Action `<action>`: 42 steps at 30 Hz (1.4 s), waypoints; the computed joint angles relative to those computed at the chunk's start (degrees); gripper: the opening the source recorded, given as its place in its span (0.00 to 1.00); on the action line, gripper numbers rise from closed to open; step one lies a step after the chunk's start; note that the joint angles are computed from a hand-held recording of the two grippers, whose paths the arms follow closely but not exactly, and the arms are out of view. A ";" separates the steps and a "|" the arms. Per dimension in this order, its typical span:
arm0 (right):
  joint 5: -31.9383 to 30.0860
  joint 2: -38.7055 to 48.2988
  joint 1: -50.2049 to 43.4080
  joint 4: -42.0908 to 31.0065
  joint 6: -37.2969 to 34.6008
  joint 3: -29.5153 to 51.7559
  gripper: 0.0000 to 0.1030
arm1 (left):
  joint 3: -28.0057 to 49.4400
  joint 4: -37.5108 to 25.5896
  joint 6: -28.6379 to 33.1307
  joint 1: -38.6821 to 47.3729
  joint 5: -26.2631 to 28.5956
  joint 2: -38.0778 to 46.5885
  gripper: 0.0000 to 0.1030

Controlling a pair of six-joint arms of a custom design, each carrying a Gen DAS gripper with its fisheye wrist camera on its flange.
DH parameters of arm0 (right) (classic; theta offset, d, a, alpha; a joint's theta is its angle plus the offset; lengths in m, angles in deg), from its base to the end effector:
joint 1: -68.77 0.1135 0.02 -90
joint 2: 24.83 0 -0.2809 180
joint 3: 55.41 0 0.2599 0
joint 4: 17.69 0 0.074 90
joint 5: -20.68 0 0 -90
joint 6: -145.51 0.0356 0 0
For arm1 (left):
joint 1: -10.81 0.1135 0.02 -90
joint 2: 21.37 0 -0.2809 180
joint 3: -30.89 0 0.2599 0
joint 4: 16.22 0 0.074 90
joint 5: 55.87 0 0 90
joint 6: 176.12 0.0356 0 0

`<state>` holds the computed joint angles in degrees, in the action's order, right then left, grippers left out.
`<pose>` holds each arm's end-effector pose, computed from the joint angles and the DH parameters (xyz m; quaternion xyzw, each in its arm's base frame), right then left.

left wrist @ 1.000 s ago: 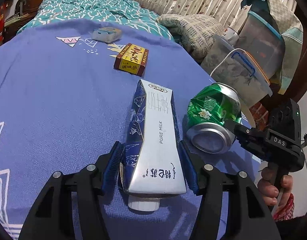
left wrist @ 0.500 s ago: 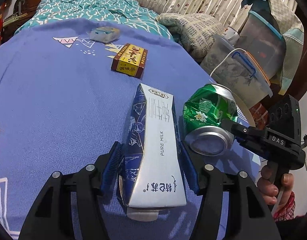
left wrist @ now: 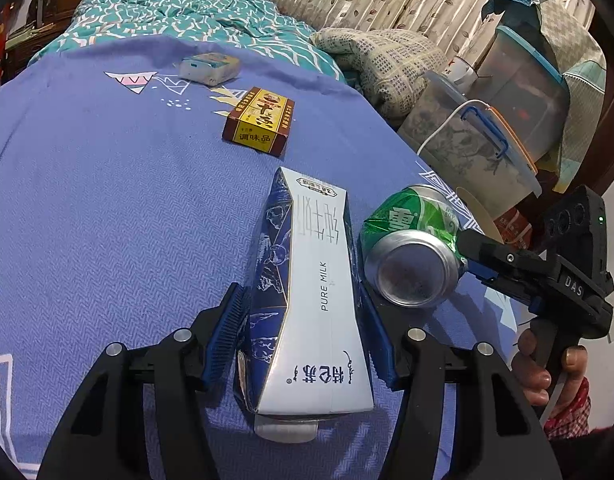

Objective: Collect trash
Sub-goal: 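Lift the carton with the left tool while the right tool regrips the green can, then carry the carton and can to the wastebasket and release both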

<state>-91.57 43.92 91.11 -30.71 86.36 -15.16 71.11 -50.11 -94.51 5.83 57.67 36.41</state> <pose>0.2045 0.0986 0.1804 -0.0126 0.8981 0.3377 0.2815 0.1825 -0.0302 0.1893 0.0398 0.9257 -0.2289 0.2986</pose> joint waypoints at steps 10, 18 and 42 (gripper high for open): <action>-15.72 14.26 -6.98 9.12 7.55 0.91 0.25 | -0.22 0.17 0.09 -0.75 -1.27 -0.23 0.53; -16.86 4.64 -13.34 8.52 6.91 -3.22 0.16 | 2.06 -0.26 -0.97 -2.96 -0.12 1.01 0.52; -28.12 21.18 -79.18 -14.32 -33.75 19.08 0.16 | 71.71 -7.92 -6.42 -40.54 -5.51 61.22 0.53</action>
